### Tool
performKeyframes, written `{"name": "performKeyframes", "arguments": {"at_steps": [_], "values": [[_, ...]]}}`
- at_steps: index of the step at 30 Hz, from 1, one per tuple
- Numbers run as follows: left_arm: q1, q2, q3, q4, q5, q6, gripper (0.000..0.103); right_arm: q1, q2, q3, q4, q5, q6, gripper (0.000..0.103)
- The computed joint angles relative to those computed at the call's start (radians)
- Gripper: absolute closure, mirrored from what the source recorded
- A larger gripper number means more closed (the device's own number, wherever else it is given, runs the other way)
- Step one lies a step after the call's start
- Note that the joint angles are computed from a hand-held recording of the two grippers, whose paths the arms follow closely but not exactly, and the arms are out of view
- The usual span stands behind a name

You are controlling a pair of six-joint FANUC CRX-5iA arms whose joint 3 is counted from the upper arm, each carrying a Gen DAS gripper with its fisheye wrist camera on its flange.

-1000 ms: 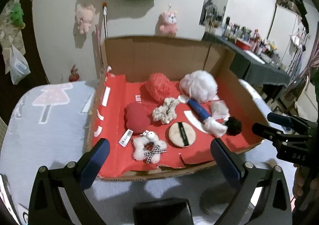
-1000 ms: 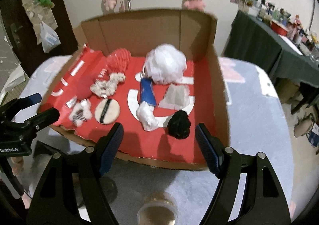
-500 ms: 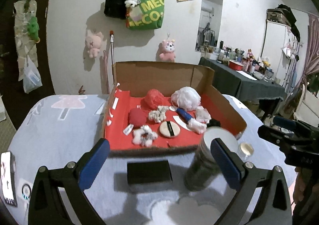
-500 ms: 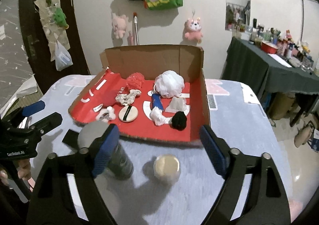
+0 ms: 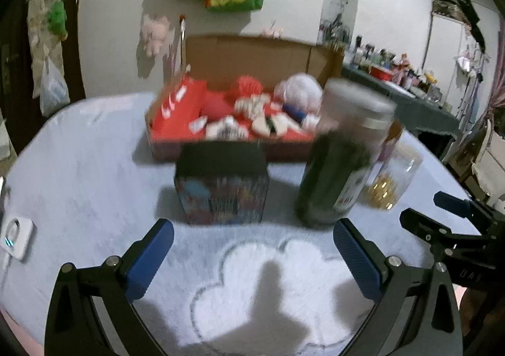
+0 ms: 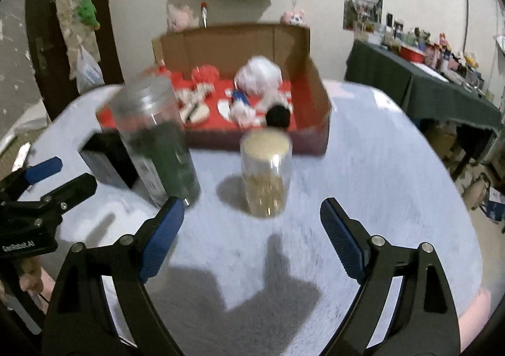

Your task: Organize soft objects

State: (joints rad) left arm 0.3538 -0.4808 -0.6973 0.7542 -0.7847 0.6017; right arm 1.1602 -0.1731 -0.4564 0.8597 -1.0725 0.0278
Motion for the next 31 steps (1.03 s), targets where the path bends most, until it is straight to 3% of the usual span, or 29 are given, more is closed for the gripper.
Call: {"name": "performKeyframes", "arguments": {"at_steps": [13,31], "values": [[-0.071,0.078,0.08,-0.292,0.023,0.249,0.0,-0.019,0.057,-0.004,-0.08,0.002,-0.002,0.014],[-0.081,0.069,0.078,-0.314,0.032,0.27,0.0,-0.026,0.058,-0.006,-0.071,0.0,-0.011,0.013]]}}
